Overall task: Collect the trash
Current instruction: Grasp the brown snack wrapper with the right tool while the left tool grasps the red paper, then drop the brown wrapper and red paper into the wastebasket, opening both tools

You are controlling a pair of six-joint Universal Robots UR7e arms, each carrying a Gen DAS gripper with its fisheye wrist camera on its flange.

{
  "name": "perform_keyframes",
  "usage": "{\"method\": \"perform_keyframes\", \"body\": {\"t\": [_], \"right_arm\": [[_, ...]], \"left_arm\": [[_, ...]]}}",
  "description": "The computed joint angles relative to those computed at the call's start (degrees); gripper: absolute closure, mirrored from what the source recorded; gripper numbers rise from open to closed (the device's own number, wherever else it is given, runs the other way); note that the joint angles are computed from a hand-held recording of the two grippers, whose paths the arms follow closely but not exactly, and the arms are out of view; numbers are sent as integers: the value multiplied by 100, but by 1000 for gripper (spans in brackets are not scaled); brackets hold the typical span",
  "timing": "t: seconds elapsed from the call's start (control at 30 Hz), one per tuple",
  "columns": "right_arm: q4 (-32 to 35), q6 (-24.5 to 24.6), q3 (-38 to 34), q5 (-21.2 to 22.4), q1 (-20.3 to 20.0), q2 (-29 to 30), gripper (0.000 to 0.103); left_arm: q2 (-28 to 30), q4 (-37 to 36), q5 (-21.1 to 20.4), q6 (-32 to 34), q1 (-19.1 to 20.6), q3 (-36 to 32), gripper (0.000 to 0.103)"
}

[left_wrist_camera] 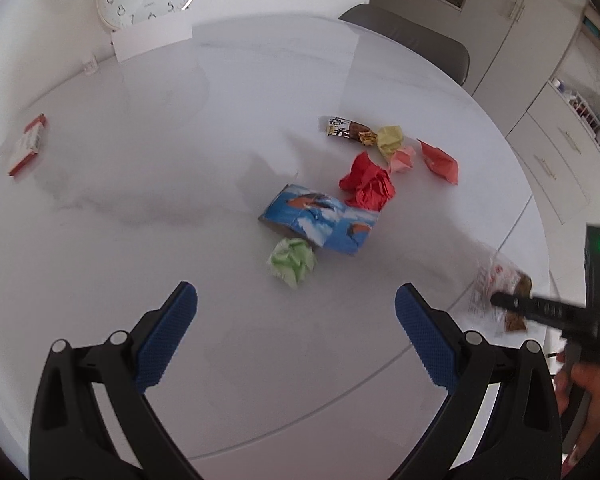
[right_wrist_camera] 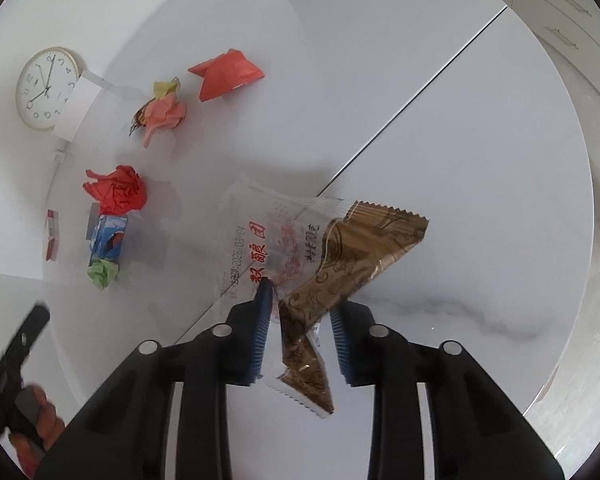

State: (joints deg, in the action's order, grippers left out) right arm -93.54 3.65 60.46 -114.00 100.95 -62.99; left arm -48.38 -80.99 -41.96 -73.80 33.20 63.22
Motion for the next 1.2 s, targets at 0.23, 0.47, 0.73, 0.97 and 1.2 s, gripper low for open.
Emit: {"method": "perform_keyframes", "body": {"t": [0.23,0.47,0.73,0.97,1.2], "right_arm": [[-193,-240,145,16,53,-156,76],[-191,-244,161,224,44,-334,76],[-78,-319,179,228,70,-504,76],[-101,-220,236,175,-10,-682,76],[-177,-198,322,174,-80,-871,76]], "left_arm": [[177,-450,-221,-122,332,-288,8],[489,-344,-247,-394,306,-667,9],[1562,170,264,1095,481,-2100,9],[2618,1253,-174,1574,823,-3867,46],[2728,1299,-241,1594,848,-4223,67]]}}
